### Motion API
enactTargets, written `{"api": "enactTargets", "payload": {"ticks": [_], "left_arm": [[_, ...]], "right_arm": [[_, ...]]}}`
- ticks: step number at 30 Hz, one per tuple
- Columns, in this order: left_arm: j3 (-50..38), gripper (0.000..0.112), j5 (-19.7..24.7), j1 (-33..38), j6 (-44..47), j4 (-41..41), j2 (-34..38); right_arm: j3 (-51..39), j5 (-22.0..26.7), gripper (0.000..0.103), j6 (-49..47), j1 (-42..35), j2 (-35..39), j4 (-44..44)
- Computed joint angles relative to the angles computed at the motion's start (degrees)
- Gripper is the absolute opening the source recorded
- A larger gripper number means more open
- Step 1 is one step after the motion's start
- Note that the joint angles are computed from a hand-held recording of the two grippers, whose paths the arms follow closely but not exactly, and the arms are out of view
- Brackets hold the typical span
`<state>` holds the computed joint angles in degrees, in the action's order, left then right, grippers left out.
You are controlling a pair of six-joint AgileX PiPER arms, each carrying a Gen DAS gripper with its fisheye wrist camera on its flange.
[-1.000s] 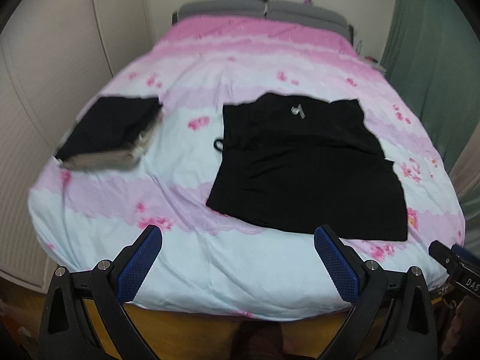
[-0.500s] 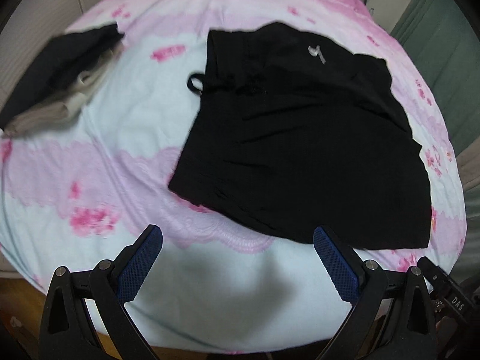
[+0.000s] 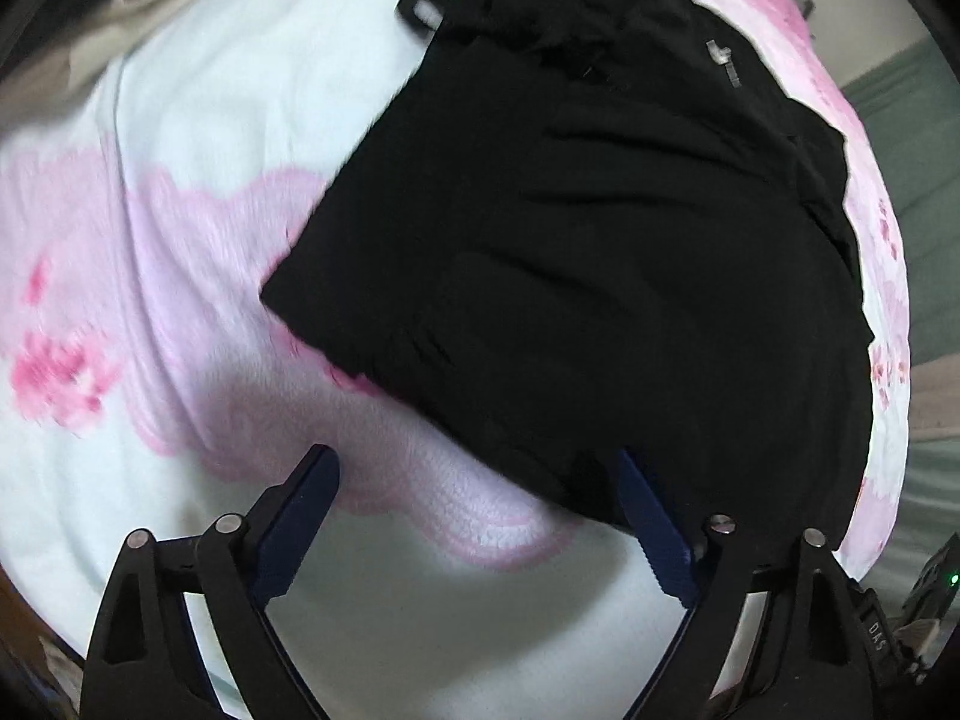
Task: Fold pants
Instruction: 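Lower both tools to the black pants and grasp the waistband edges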
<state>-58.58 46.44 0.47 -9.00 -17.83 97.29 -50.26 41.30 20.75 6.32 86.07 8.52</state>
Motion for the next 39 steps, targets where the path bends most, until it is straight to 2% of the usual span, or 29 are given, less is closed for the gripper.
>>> {"api": "enactTargets", "payload": {"ticks": [5,9,12,13,15,16,17,19,21,24,30,35,39], "left_arm": [[1.0,0.090,-2.1,0.2,0.9,-2.6,1.3],[-1.2,0.089,-3.2,0.7,1.6,-5.5,3.9],[-3.4,0.085,-3.9,0.1,0.5,-5.2,6.1],[-3.9,0.082,-4.2,0.1,0.2,-5.1,6.6],[-5.1,0.075,-4.0,0.1,-1.3,-4.7,7.6],[-5.3,0.063,-4.0,0.4,-2.0,-4.8,7.6],[-5.4,0.046,-3.4,1.1,-2.1,-5.9,7.4],[-5.9,0.029,-1.6,3.0,0.5,-9.4,7.5],[-7.0,0.022,-0.6,1.8,-1.5,-6.4,6.4],[-9.1,0.014,1.4,-0.2,-3.3,-2.6,3.3],[-14.9,0.010,5.8,-1.6,-8.3,2.4,-3.5],[-19.9,0.008,10.4,-3.4,-11.2,9.0,-7.1],[-20.0,0.007,14.1,-2.9,-11.3,9.8,-10.8]], "right_arm": [[1.1,-3.2,0.095,-1.5,-0.4,2.2,2.1],[0.5,-5.6,0.091,-4.3,-1.5,5.0,4.6],[-1.8,-6.8,0.086,-6.0,-2.3,8.3,5.8],[-2.5,-7.1,0.080,-6.4,-2.6,9.2,6.1],[-5.0,-7.0,0.069,-6.9,-3.2,11.8,6.0],[-6.3,-6.5,0.061,-7.1,-3.5,12.9,6.2],[-7.4,-6.0,0.056,-7.7,-4.1,13.8,6.8],[-9.8,-4.5,0.033,-9.5,-5.5,15.2,8.4],[-11.6,-2.9,0.017,-10.8,-6.3,15.1,9.1],[-14.0,0.0,0.009,-10.9,-6.8,12.9,8.3],[-19.9,7.6,0.005,-7.6,-5.1,5.6,3.3],[-27.1,16.0,0.005,-12.3,-7.9,1.2,5.4],[-31.2,21.4,0.004,-16.7,-10.0,-1.0,8.9]]}}
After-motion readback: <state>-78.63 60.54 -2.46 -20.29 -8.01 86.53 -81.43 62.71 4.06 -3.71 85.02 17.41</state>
